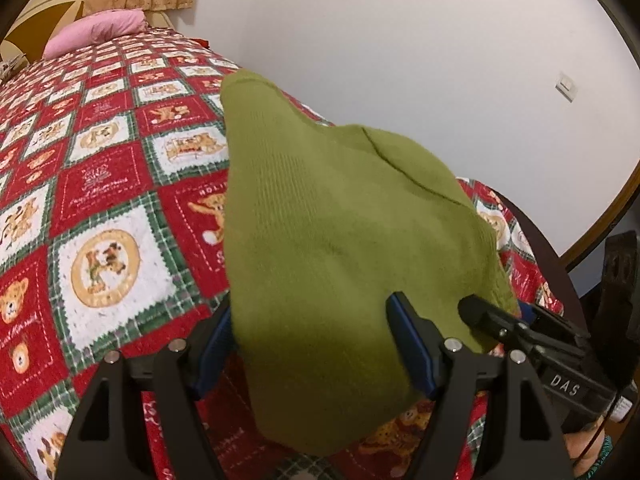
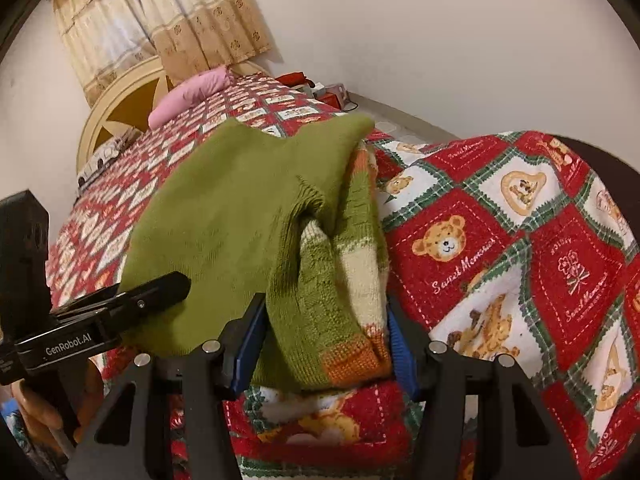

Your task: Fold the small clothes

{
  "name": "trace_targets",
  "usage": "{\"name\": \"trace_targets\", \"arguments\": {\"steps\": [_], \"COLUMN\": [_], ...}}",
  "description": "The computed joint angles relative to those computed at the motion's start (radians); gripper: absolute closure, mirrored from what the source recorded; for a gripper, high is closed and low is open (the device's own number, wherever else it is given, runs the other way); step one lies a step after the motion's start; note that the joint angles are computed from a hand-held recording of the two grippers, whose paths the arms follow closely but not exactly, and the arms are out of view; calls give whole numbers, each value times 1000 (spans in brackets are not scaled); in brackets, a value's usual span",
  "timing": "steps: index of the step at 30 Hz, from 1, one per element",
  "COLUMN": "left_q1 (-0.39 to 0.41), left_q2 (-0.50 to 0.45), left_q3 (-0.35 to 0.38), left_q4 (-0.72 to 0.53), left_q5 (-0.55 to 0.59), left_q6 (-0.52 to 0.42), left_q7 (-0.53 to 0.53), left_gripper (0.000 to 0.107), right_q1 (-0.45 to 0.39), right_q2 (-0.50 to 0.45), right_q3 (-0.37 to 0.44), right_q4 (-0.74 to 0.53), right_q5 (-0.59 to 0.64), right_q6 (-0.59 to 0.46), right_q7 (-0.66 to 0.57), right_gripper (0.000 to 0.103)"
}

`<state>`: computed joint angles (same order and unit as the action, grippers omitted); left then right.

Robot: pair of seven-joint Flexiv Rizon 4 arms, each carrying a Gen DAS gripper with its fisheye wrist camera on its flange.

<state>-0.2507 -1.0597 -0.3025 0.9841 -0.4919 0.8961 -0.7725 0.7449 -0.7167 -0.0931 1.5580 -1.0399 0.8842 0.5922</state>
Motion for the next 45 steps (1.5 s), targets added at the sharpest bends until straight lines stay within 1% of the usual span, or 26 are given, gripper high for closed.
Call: {"name": "trace_targets", "arguments": {"steps": [1,3,4,5,6,7,9,11,14,16,17,18,20,24,25,26,27,28,30,31,32,35,38,41,43,45], "left_q1": [-1,-1,-1,0,2,5,8,11,1,-2,-2,4,26,72,87,106,116,129,163,183,218,312,412,477,506,517], "left_q2": [1,10,13,18,25,32,56,81,100,101,103,110,127,169,177,188,193,200,214,219,222,217,195,174,163,158], "left_q3": [1,0,0,0,-2,-3,-3,-1,21,29,31,26,-2,-76,-100,-128,-142,-160,-204,-232,-281,-408,-542,-624,-660,-670], "left_q4": [3,19,23,29,39,50,83,118,148,163,173,192,237,353,380,409,421,437,473,491,515,566,616,645,654,652], "left_q5": [3,8,9,9,8,8,10,14,43,59,66,70,65,57,56,55,56,57,60,62,64,101,163,222,251,272], "left_q6": [7,22,23,22,28,34,60,83,118,146,161,183,228,396,438,477,490,510,561,590,633,712,793,832,849,849], "left_q7": [4,15,16,16,18,22,28,31,33,34,34,42,73,162,184,205,213,224,243,250,263,271,271,247,219,191], "left_gripper": [32,36,38,42,49,51,58,58,58,57,53,51,49,36,35,33,28,26,16,14,10,4,4,4,4,4], "right_q1": [1,1,0,-9,-11,-11,-6,-9,-20,-20,-18,-18,-6,44,59,82,98,117,159,180,195,248,283,297,300,303], "right_q2": [-4,-3,2,3,5,8,22,28,25,24,27,33,46,64,62,55,50,42,16,3,-8,-18,-39,-45,-42,-35], "right_q3": [6,7,5,-3,-8,-13,-53,-75,-50,-60,-57,-41,2,44,50,52,50,46,37,29,20,-7,-22,-23,-21,-19], "right_q4": [-10,-12,-3,7,12,16,47,63,72,83,86,88,81,39,19,-15,-37,-67,-148,-184,-215,-254,-299,-319,-317,-309], "right_q5": [12,15,6,-17,-25,-32,-115,-191,-195,-236,-250,-238,-172,-82,-63,-44,-42,-45,-46,-49,-58,-125,-178,-201,-213,-226], "right_q6": [-18,-18,0,60,91,110,205,274,258,274,270,245,151,-42,-96,-173,-221,-277,-407,-467,-512,-614,-701,-743,-752,-762], "right_q7": [-22,-32,-20,16,45,69,184,282,301,366,386,370,281,131,98,58,35,5,-83,-109,-126,-129,-147,-149,-136,-120], "right_gripper": [56,66,70,80,80,80,81,81,81,80,77,75,73,69,65,53,45,44,44,44,43,26,24,23,23,23]}}
